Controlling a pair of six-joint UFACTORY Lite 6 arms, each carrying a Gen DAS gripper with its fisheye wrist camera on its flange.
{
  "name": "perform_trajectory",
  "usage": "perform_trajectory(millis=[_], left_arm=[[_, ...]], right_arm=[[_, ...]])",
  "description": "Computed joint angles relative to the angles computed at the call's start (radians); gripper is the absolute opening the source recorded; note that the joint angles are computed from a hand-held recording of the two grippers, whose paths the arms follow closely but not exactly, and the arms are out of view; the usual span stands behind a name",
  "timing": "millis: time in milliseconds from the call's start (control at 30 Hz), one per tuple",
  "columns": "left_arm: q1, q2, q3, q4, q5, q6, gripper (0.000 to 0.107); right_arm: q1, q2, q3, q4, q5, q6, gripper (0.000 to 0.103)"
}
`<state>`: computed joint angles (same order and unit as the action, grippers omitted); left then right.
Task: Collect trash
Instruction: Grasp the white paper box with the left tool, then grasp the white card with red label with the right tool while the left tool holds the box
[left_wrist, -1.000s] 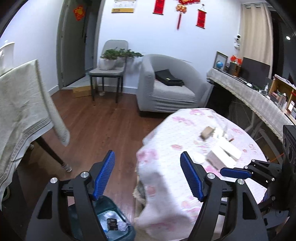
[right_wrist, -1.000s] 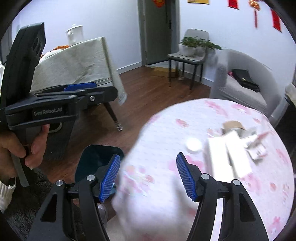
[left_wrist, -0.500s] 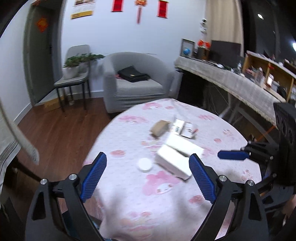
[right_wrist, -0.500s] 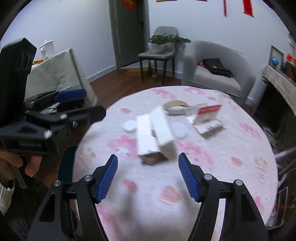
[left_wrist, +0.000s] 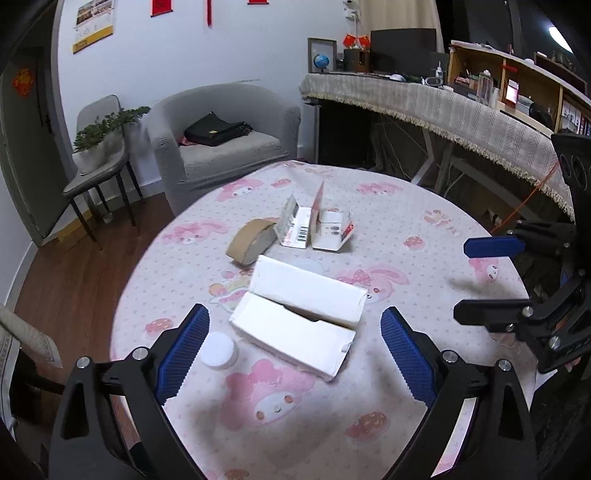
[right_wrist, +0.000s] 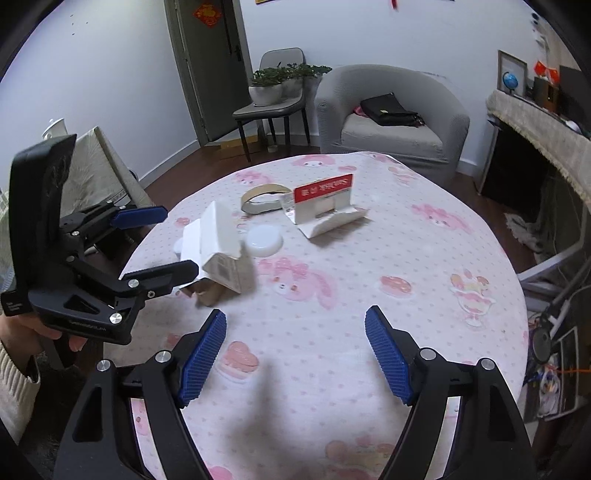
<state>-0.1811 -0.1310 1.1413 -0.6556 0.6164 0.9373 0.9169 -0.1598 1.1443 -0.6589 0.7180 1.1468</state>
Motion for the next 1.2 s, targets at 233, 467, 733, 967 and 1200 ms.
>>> perform_trajectory(millis=[233, 467, 733, 967, 1200], left_arm=[[-0.048, 0.063, 0.026, 0.019, -0.021, -0.027, 0.096], [-0.044, 0.126, 0.071, 0.009, -0.025, -0.048, 0.094], [-0.020, 0.144, 0.092, -0.005, -0.037, -0.062, 0.079], [0.019, 0.137, 0.095, -0.096, 0.000, 0.004, 0.065], [0.075, 0.133, 0.104, -0.143, 0.043, 0.037, 0.049]], right_arm=[[-0.067, -0.048, -0.045, 0.054, -0.050, -0.066, 0.080], [-0.167, -0.033, -0.036, 0.147, -0.121, -0.196, 0.081], [-0.259, 0.100, 0.080, 0.229, -0.172, -0.350, 0.081], [-0.271, 0.211, 0.198, 0.222, -0.180, -0.369, 0.081], [-0.266, 0.300, 0.304, 0.200, -0.165, -0.355, 0.081]])
